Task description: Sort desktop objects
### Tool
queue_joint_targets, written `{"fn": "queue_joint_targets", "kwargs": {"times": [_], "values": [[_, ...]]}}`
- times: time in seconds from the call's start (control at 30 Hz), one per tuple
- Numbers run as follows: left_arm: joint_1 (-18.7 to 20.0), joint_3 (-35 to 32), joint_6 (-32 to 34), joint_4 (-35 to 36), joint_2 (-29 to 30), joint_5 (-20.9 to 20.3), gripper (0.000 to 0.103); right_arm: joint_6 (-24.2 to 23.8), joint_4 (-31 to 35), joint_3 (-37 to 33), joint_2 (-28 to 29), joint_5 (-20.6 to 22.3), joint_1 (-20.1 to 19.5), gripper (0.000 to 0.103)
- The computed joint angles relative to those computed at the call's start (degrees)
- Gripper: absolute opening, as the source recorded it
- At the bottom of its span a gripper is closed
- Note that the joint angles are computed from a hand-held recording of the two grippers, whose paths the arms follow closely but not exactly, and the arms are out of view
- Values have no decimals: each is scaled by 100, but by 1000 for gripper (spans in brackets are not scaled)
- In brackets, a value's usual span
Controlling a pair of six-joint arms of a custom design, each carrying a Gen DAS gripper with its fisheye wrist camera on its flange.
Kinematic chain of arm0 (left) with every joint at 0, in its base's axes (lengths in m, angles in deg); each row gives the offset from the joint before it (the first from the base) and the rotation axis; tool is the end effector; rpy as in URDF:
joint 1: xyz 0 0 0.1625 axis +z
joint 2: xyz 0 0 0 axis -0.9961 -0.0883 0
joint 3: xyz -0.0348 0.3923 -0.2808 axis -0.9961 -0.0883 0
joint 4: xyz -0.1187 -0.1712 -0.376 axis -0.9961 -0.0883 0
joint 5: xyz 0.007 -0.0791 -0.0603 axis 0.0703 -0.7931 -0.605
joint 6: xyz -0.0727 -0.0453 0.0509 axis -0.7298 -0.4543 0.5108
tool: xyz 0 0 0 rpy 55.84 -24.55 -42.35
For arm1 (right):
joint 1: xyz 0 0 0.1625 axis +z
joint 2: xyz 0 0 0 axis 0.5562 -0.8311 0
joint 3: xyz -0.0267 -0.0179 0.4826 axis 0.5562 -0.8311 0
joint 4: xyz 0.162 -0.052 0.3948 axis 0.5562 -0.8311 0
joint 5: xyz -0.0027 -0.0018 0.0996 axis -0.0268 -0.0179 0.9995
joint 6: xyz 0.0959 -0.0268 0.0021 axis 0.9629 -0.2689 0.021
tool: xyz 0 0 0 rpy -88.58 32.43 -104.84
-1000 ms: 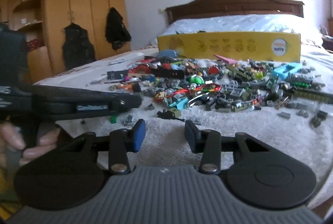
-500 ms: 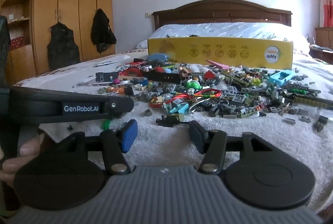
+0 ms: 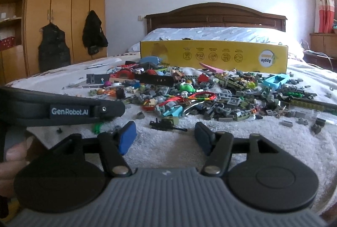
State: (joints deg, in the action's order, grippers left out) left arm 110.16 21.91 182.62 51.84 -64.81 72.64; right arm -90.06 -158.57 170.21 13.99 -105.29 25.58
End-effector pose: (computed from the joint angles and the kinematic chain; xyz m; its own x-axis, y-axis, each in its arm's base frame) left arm -0.3580 -0.4088 -0.0797 -0.7635 0.2209 -0.6068 0.6333 0.4403 -0.6365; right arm -0.0271 -0.3910 0.2684 -0.7014 -0.2715 0.6591 -0.7116 0.3192 -0.6259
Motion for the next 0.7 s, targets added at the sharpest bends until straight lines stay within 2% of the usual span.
{"fn": "queue_joint_targets", "kwargs": {"times": [0.1, 0.13, 0.17, 0.23, 0.47, 0.53, 0.67, 0.7], "values": [[2, -1, -5, 1, 0, 0, 14, 38, -67, -14, 80, -44, 42, 74], [0, 0, -18, 5, 0, 2, 14, 52, -64, -29, 102, -81, 72, 71], [2, 4, -13, 0, -4, 6, 14, 32, -44, -51, 129, -162, 130, 64], [-1, 5, 3, -6, -4, 1, 14, 11, -192, -52, 227, -233, 179, 61], [11, 8, 57, -60, -9, 9, 14, -21, -190, -30, 187, -34, 75, 36], [10, -8, 63, -35, -3, 3, 14, 19, -14, -34, 79, 46, 26, 36], [8, 15, 132, -76, -28, -25, 14, 61, -119, 94, -86, 72, -52, 51], [-1, 25, 156, -100, -32, -47, 14, 47, -31, 146, -205, 106, -88, 52]]}}
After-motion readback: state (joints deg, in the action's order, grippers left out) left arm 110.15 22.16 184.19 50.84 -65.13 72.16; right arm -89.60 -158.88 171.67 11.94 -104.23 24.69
